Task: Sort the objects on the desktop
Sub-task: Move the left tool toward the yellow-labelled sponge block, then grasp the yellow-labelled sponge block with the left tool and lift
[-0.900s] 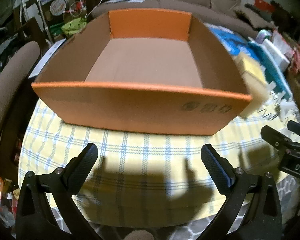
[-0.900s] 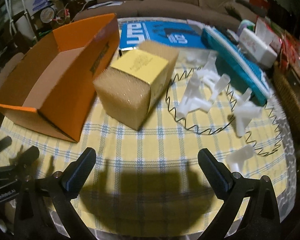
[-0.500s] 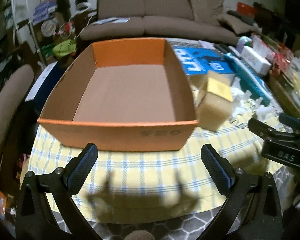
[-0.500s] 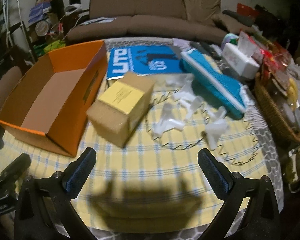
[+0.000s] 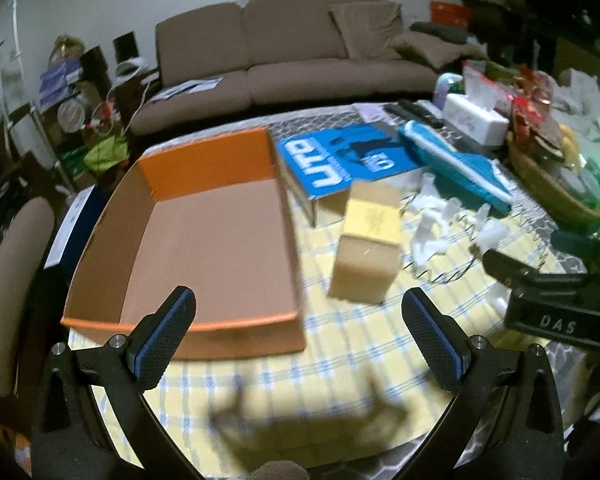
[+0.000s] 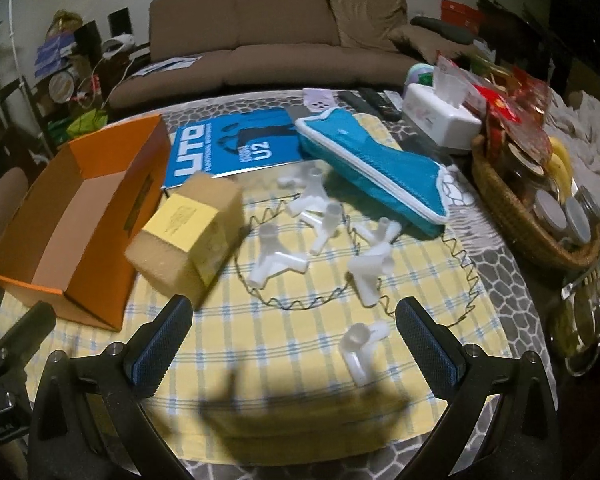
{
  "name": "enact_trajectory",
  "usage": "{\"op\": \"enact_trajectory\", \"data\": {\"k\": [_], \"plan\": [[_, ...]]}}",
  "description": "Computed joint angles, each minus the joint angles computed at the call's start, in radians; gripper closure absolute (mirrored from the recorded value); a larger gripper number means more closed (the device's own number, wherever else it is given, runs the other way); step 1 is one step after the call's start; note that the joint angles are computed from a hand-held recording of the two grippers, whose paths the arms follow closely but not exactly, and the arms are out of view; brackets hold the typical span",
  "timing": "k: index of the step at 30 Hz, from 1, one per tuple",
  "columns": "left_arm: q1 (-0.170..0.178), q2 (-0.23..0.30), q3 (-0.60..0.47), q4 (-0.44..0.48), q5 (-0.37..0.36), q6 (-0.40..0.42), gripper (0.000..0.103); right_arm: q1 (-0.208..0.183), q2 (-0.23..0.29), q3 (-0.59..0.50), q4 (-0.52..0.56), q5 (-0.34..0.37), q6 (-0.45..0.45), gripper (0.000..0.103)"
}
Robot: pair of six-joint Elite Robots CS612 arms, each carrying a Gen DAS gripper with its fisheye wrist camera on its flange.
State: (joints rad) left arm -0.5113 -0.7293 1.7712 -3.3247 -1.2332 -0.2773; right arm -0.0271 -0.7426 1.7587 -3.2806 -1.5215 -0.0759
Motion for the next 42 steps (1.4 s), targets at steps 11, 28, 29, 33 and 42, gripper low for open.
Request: {"op": "enact_trajectory", "data": {"k": [11,28,29,33,42], "plan": [[-0.017,0.051,-0.104,0.012,-0.025,0.135,0.0,-0.074,-0.01,0.018,-0.026,0.056,0.094,0.0],[-0.021,0.139,-0.316,0.272,-0.013,0.319,0.019,-0.117,-0.024,0.038,-0.061,0.114,0.158,0.0],[-0.019,0.142,-0.327,0.289,-0.02,0.325,0.021,-0.119,-0.024,0.039,-0.062,0.115,0.161,0.001],[-0.011,0.155,-0.37,0.383,-0.046,0.327,0.043,-0.129,-0.024,0.043,-0.069,0.133,0.176,0.001],[-0.007,0.184,-0.435,0.509,-0.044,0.345,0.049,-0.14,-0.023,0.046,-0.061,0.166,0.187,0.002]]}}
